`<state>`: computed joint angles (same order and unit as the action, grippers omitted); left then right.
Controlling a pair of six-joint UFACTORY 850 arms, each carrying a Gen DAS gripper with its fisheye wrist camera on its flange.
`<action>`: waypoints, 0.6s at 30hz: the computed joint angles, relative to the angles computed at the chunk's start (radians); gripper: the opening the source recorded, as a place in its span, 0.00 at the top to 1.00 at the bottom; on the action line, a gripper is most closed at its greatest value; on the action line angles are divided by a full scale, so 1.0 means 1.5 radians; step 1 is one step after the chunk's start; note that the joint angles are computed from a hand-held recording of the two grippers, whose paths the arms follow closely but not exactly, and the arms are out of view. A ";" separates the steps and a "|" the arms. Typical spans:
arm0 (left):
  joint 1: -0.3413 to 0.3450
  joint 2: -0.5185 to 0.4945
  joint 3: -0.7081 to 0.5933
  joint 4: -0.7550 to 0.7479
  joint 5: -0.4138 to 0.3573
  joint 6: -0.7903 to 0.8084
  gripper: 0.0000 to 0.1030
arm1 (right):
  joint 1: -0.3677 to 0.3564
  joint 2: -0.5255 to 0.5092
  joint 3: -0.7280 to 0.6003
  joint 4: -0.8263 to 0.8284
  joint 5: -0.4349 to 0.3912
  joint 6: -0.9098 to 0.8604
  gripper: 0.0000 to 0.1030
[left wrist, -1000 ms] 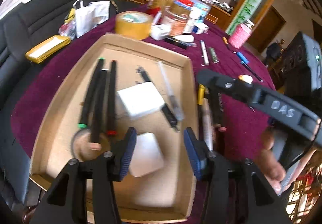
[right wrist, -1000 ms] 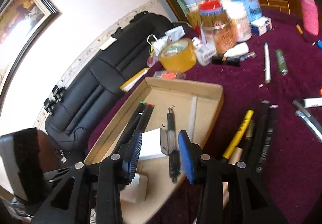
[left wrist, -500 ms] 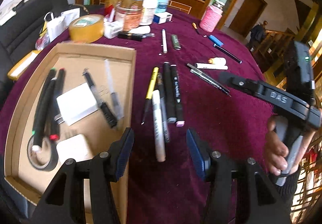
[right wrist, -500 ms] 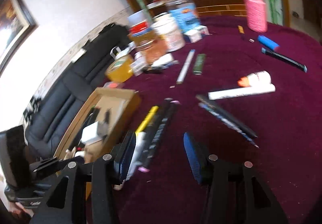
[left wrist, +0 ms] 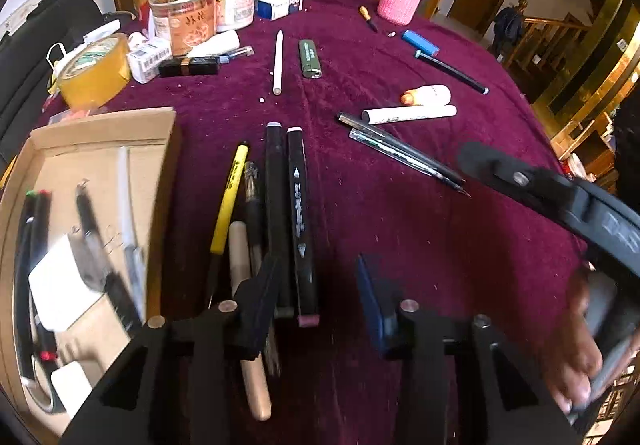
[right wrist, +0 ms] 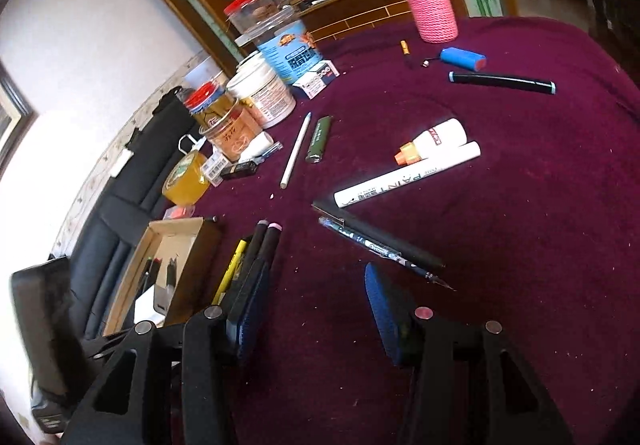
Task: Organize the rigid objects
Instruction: 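Withdraw both grippers and grasp another black marker with the left gripper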
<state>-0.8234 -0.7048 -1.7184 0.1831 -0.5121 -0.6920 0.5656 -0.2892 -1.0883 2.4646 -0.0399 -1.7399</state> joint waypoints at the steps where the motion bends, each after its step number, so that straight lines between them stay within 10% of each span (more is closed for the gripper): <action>1: 0.003 -0.010 -0.013 -0.014 -0.005 0.012 0.66 | 0.000 -0.001 -0.001 -0.017 0.000 0.019 0.48; 18: 0.026 -0.106 -0.155 -0.078 -0.090 0.056 0.72 | 0.000 0.003 0.004 0.128 0.004 -0.107 0.48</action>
